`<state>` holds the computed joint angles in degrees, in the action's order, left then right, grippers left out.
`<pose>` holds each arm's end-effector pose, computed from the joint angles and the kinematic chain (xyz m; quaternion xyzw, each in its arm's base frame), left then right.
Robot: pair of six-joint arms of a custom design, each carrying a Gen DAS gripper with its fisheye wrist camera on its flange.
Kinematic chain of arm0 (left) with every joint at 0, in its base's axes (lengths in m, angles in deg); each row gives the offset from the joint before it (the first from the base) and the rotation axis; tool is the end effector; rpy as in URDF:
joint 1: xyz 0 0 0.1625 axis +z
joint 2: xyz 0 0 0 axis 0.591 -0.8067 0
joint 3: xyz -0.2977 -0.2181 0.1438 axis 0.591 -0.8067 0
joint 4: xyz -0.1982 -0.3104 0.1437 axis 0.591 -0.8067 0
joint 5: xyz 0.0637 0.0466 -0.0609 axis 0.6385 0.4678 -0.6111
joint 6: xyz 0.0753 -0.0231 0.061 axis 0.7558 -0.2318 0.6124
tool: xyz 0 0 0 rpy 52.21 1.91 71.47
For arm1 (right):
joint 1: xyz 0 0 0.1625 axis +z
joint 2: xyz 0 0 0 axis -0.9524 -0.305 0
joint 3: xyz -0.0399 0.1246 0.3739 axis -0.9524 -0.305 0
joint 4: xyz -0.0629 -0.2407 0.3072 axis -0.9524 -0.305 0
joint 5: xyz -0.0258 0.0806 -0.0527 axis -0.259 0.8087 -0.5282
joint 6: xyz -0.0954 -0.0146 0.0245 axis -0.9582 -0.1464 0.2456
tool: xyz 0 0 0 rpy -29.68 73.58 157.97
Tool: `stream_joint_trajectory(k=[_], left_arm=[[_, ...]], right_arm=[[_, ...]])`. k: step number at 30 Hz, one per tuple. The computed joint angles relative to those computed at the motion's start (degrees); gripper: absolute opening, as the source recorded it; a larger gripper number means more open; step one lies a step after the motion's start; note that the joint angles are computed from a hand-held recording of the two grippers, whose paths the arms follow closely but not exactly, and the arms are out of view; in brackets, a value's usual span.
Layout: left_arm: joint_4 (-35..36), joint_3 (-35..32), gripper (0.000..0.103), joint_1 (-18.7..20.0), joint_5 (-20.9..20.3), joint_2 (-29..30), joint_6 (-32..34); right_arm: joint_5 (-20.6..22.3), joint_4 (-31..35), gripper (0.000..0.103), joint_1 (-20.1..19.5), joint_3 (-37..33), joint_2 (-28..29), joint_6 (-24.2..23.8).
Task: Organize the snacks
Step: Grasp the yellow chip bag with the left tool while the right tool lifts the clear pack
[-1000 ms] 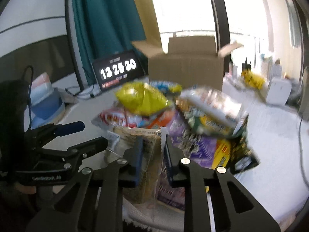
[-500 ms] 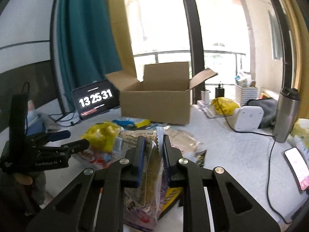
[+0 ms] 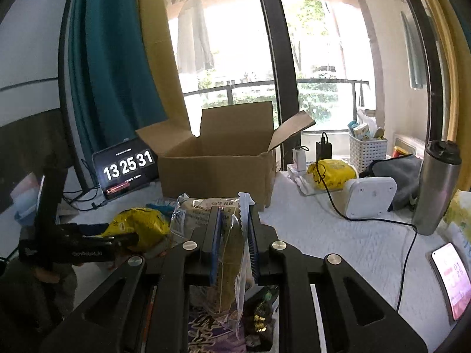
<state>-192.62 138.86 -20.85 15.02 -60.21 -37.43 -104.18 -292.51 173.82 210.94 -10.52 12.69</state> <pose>-0.2586 -0.2933 0.1474 0.0771 0.8663 -0.3819 0.3125 0.1925 -0.2524 0.2299 0.3081 -0.8082 0.4989 0.0547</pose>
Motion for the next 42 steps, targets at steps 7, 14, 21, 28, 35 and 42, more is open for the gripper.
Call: stream_joint_trajectory(k=[7, 14, 21, 28, 35, 42], left_arm=[[-1.89, -2.39, 0.085, 3.44, -0.27, 3.0, 0.92], [-0.05, -4.12, 0.085, 4.03, 3.01, 4.07, 1.7], [0.06, -4.11, 0.085, 2.67, 8.13, 2.62, 7.14], [-13.72, -4.3, 0.085, 6.91, 2.06, 4.91, 26.78], [-8.62, -5.69, 0.085, 8.67, 1.69, 4.47, 26.31], [0.05, -5.73, 0.085, 7.73, 4.0, -1.46, 18.02]], right_arm=[[3.9, 3.46, 0.018, -3.89, -1.29, -1.52, -0.42], [6.4, 5.82, 0.018, -6.41, -2.16, -2.3, -0.45], [7.9, 6.01, 0.018, -8.04, -2.4, -2.97, -0.08], [7.05, 6.29, 0.018, -8.22, -3.5, -2.97, 0.13], [3.97, 5.35, 0.018, -6.58, -4.24, -1.85, 0.42], [1.71, 4.43, 0.018, -4.82, -4.91, -0.65, 0.68]])
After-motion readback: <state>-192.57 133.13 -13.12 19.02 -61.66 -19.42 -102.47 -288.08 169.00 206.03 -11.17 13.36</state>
